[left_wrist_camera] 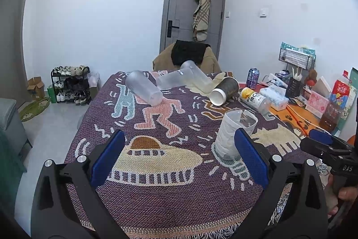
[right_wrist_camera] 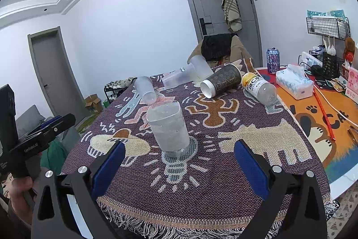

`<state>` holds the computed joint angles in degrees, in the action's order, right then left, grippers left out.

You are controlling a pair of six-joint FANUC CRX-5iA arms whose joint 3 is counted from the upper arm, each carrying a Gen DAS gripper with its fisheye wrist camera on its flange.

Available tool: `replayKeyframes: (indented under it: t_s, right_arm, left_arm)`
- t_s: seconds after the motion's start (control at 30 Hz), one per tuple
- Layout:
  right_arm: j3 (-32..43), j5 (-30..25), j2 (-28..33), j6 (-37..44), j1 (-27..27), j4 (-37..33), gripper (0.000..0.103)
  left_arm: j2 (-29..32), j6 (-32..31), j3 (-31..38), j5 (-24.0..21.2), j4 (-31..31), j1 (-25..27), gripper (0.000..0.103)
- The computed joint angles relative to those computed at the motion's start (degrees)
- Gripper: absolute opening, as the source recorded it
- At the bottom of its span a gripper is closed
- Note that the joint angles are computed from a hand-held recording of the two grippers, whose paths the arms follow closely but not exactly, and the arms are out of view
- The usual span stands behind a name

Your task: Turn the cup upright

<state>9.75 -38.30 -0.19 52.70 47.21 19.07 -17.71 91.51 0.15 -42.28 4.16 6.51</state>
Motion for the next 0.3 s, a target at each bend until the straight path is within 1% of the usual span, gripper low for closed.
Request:
replayKeyframes:
  t_s: [0.13, 0.3]
  right_arm:
    - [0.11, -0.29, 0.12, 0.32, -0.08, -0.17, 0.095]
    - [1.55, -1.73, 1.17, 2.36, -0.64, -2.49, 0.095]
  left_arm:
    - [0.85, 0.90, 1.37, -1.66, -1.84, -0.88, 0.097]
    - [0.84, 2.17, 1.10, -1.77, -3.15, -1.17, 0.097]
